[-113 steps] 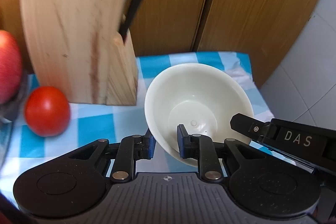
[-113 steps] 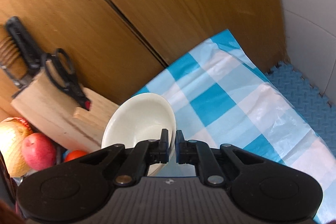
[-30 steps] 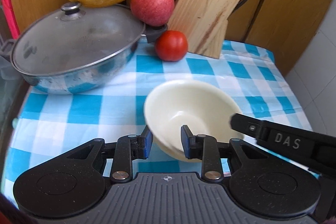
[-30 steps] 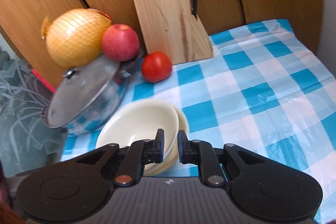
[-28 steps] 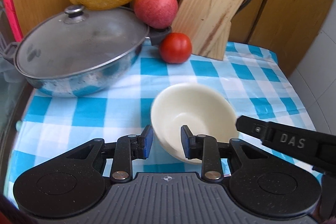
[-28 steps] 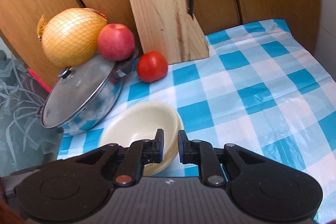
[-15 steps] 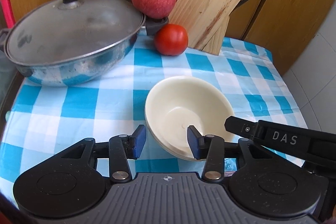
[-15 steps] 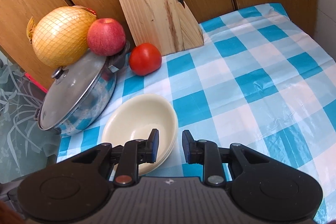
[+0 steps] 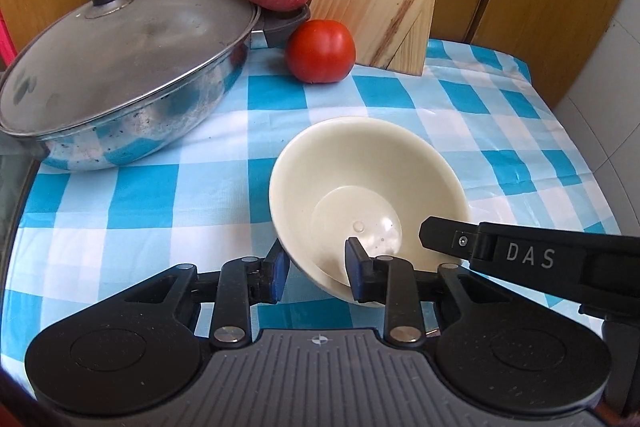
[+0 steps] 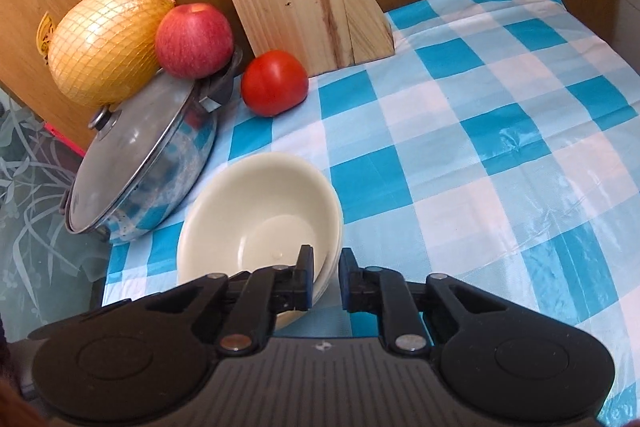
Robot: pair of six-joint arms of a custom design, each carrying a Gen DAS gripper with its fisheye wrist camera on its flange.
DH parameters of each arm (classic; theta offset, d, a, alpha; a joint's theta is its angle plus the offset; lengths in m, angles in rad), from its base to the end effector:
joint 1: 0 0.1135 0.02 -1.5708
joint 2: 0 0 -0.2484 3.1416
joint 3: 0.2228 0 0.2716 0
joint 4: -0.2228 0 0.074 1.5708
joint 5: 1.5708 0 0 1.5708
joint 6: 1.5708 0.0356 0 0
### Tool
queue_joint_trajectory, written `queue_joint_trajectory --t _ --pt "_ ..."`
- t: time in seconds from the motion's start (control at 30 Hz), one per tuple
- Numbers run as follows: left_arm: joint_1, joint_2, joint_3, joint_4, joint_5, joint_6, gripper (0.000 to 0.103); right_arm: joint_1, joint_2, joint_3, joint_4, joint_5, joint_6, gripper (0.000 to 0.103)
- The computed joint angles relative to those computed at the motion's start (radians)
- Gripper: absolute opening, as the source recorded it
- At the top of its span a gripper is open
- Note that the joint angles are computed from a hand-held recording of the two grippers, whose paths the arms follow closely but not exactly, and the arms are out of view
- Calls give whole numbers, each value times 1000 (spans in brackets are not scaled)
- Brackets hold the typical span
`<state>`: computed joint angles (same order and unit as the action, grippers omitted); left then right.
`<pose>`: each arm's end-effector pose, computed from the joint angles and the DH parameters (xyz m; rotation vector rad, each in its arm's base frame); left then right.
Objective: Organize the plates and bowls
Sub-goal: 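Carry the stacked cream bowls with both tools over the pink-flowered dish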
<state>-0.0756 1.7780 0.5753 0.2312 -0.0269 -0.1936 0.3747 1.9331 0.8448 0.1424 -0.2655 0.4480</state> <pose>0.2835 -0.0205 0.0405 -0.1605 2.5383 -0.0716 0.3200 0.1359 0.0511 -0.0168 2.5988 0.6531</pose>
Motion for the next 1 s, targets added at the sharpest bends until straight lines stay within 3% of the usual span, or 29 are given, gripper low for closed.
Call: queue_joint_trajectory --t 0.5,1.0 --pt "-19 -240 -121 -27 -10 -8 39 6 -221 -135 21 5 -6 14" --pt "-79 -576 -274 -159 -23 -39 40 19 -524 -316 -39 14 -25 14"
